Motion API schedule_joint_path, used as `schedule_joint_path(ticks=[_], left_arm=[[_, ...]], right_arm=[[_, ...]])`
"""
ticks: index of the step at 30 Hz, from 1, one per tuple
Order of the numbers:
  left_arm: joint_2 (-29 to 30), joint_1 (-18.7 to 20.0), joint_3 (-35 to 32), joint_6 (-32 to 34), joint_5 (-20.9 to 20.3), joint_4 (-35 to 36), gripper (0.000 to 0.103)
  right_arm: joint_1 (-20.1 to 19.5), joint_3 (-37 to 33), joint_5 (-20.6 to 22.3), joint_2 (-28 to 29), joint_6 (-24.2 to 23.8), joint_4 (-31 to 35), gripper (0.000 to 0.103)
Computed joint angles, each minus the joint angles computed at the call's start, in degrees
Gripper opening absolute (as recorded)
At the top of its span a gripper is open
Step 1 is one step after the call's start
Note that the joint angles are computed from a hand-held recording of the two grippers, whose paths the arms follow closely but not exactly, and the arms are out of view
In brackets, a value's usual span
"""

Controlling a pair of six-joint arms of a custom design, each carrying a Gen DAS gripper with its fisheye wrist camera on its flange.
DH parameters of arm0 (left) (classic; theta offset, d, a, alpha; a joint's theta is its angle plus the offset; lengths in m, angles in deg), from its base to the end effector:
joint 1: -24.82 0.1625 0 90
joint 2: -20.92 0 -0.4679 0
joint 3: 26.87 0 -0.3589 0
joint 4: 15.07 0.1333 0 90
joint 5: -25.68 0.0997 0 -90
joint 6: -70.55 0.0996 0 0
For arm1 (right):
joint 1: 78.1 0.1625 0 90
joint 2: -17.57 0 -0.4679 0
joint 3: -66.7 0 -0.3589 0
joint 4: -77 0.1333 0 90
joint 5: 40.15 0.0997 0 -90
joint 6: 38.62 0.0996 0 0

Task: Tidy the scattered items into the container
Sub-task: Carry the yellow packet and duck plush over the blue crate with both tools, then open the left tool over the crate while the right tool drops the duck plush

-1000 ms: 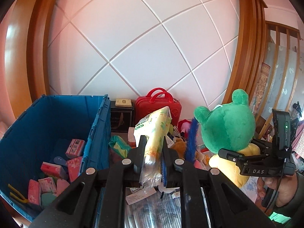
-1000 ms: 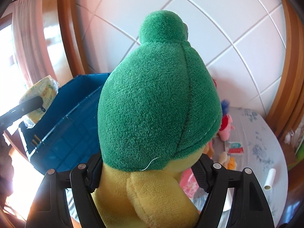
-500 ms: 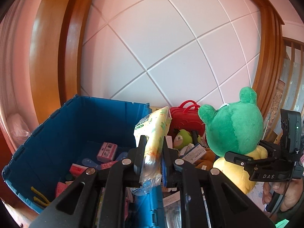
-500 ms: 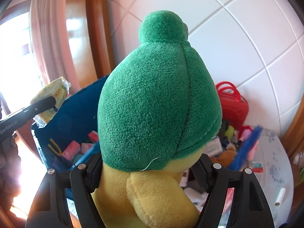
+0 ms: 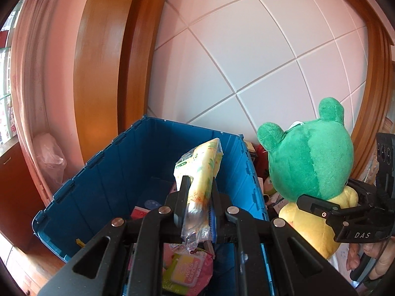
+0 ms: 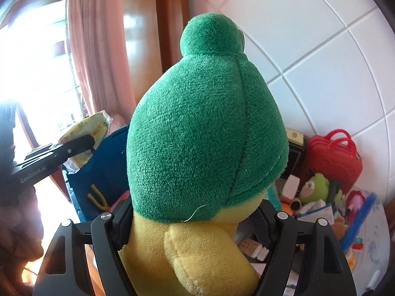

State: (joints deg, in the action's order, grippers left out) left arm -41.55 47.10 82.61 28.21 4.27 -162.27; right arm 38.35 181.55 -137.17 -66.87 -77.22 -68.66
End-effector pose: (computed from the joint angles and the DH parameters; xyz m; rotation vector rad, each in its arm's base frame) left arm -0.4376 -0.4236 0.2967 0.3571 2.2025 -1.3586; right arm 0.3255 -0.3822 0.3996 1.5303 -2.4742 0.6290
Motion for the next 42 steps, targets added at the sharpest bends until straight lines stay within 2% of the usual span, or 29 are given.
schedule_joint_path(ticks=[4,15,32,34,35,36,37,38,40,42], left_arm=[[-1.83,0.56,1.14,-0.68,0.44,0.89,0.013],[-1.30,4.25,1.24,5.19,-0.41,-5.53,0.013],[0.81,9.96,-1.55,19.32,-2.79,-17.01,0.013],[0.82,10.41,-1.88,18.51,-2.36,-16.58,0.013],[0.55,10.89,-2.39,16.80,-2.84,-14.42,0.024],[0.18,11.20,-2.79,14.33,-2.90,-11.36,0.053],[-0.02,11.33,-3.01,11.83,-2.02,-8.70,0.070],[-0.08,11.30,-2.64,10.45,-0.57,-8.43,0.089],[-0.20,11.31,-1.77,11.62,-0.36,-11.89,0.090],[-0.28,11.57,-1.99,11.33,-0.98,-11.30,0.090]], right_arm=[[2.24,0.29,-0.06,1.90,0.62,-0.49,0.078],[5.47,-0.58,0.19,6.53,2.14,-1.76,0.078],[6.26,-2.91,-1.00,12.58,3.50,-3.76,0.079],[6.44,-3.11,-0.98,13.08,3.60,-3.73,0.084],[6.49,-3.32,-1.05,13.43,3.76,-3.62,0.087],[6.55,-3.58,-1.04,13.76,3.99,-3.42,0.094],[6.66,-3.57,-1.26,13.98,4.12,-3.99,0.099],[6.69,-3.46,-1.16,14.05,4.04,-4.52,0.101],[6.73,-3.41,-0.54,14.00,3.79,-5.07,0.102],[6.80,-3.44,-0.75,14.07,3.38,-5.28,0.102]])
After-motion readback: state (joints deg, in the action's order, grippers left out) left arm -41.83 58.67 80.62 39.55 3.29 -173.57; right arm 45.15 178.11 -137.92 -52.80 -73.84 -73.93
